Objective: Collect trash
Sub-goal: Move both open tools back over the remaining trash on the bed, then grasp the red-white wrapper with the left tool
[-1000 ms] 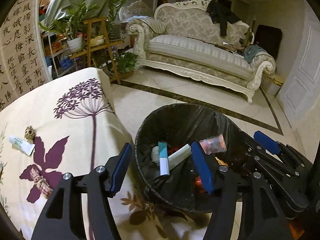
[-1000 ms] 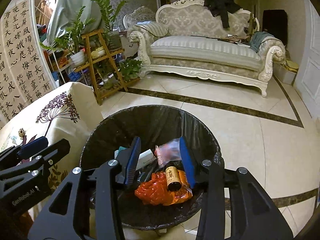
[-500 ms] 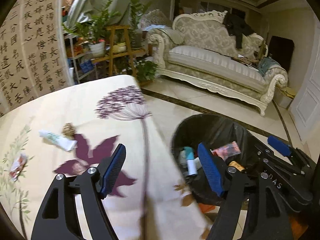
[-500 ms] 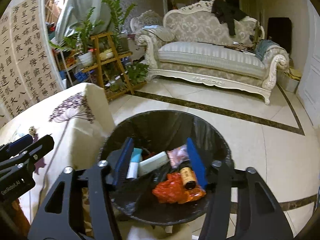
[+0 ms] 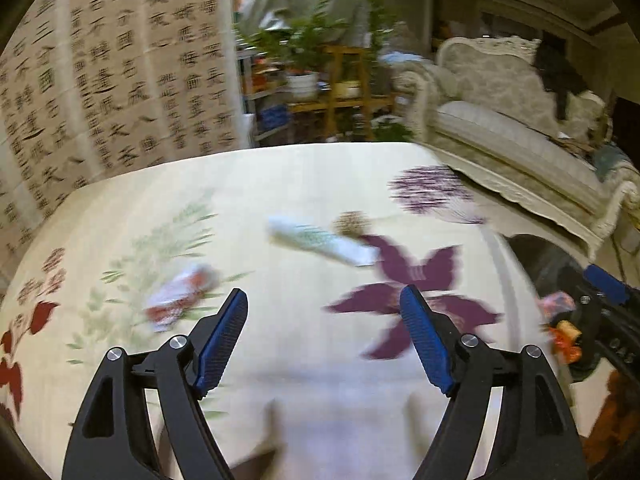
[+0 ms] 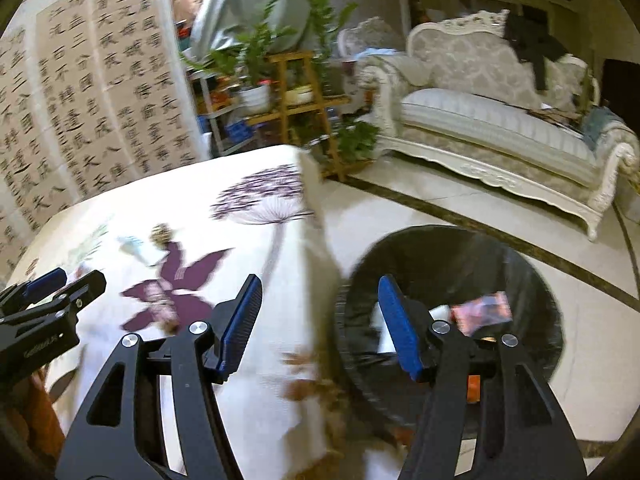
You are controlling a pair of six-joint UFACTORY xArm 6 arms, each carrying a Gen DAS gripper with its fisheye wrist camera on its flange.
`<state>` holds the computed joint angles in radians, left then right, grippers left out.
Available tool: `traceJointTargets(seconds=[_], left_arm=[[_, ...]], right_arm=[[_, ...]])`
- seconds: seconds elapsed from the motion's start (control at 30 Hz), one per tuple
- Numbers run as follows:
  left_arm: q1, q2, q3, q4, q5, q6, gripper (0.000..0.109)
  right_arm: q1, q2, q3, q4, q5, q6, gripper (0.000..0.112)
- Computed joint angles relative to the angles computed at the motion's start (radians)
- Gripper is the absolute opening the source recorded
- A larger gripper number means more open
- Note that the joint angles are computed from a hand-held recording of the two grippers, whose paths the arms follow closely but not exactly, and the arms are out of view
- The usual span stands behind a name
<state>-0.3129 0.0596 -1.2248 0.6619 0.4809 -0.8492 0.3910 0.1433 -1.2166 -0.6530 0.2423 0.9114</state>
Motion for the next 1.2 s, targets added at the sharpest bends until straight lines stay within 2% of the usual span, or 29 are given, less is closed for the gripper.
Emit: traceJointTargets(seconds=[0.17, 0.33, 0.7, 0.77, 0.83, 0.87, 1.1, 1.2], left_arm=[[0.081, -0.042, 0.053, 0.013, 0.023, -0.028, 0.076], [0.136, -0.04, 0.063, -0.001, 0.037, 0.003, 0.076], [0.196, 0.032, 0.021, -0.327, 0.02, 0.306, 0.075], [0.198, 0.037, 0.018, -0.364, 0.013, 0.345, 0.067], [0.194, 0.037, 0.018, -0.337, 0.011, 0.35, 0.05], [0.191, 0.036, 0.02, -0.323, 0.009, 0.356, 0.047], [0.178, 0.004, 0.06, -0.334, -0.018, 0.395, 0.028], [0.177, -0.012, 0.077, -0.342, -0.022, 0.39, 0.024]], right_arm=[[0.055, 0.048, -0.057, 0.089, 0.016, -0.1, 0.059], [0.103, 0.1, -0.126, 0.154, 0.049, -0.179, 0.059], [0.135, 0.164, -0.212, 0.22, 0.101, -0.253, 0.059], [0.138, 0.174, -0.225, 0.232, 0.109, -0.265, 0.059], [0.14, 0.18, -0.232, 0.24, 0.114, -0.275, 0.059], [0.141, 0.184, -0.237, 0.246, 0.116, -0.281, 0.059], [0.153, 0.199, -0.259, 0.282, 0.13, -0.324, 0.059], [0.161, 0.203, -0.265, 0.291, 0.133, -0.342, 0.059]])
